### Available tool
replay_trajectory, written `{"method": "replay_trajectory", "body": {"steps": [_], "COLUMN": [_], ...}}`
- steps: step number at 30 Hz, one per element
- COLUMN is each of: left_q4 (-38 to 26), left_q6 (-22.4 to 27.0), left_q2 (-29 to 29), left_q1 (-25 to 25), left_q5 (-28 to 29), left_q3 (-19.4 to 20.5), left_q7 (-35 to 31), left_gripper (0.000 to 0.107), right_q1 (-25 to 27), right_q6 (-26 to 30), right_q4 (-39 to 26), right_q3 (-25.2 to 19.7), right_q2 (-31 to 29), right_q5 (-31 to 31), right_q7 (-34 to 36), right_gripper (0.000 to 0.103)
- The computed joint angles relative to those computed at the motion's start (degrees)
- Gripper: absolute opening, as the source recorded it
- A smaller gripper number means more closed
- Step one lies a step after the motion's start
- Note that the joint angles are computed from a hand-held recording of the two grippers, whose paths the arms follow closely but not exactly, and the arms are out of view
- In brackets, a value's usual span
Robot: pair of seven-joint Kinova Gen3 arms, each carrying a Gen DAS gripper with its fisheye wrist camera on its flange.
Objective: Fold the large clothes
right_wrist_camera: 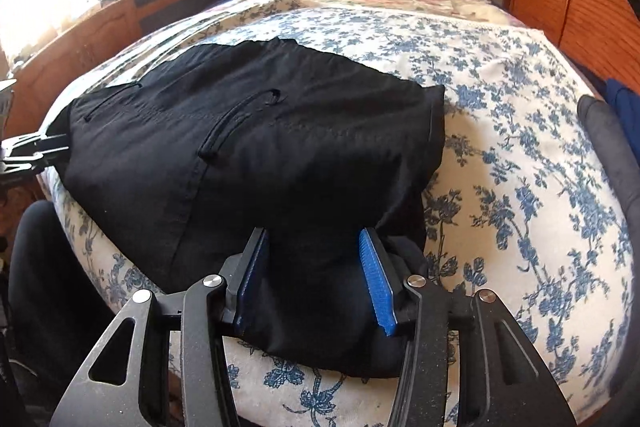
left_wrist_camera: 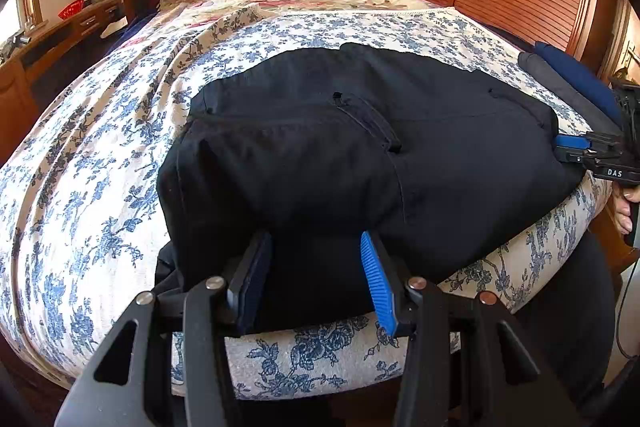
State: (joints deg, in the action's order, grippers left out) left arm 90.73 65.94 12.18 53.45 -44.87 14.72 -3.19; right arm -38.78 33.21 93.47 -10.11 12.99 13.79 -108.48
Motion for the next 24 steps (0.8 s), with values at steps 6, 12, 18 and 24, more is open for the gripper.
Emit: {"method": "replay_trajectory", "body": {"steps": [6, 12, 18, 24], "left_q4": [0.4, -0.8, -5.2, -10.0], "left_q6": [-0.6, 1.5, 5.6, 4.0], "left_q2": [0.1, 0.3, 0.9, 3.3], "left_q1": [-0.2, 0.8, 4.1, 4.8], "left_q5": [0.2, -1.1, -6.2, -7.0], "left_q3": [-0.1, 0.1, 0.7, -0.2], "left_q7": [0.2, 0.6, 0.2, -4.8], "left_gripper": [0.045, 0.045, 0.045, 0.045], "right_q1": [-2.8, -1.5, -2.1, -2.5], "right_q6": [3.1, 2.9, 1.9, 3.0], "right_q4": [-0.9, 0.8, 1.8, 1.6], "right_q3": [1.0, 0.3, 0.6, 0.5], "right_q2": [-1.4, -1.2, -1.3, -2.5], "right_q5": [5.1, 7.6, 8.9, 9.5], "right_q7": [-3.9, -7.1, -8.9, -10.6], "right_gripper": [0.047, 0.047, 0.047, 0.047]}}
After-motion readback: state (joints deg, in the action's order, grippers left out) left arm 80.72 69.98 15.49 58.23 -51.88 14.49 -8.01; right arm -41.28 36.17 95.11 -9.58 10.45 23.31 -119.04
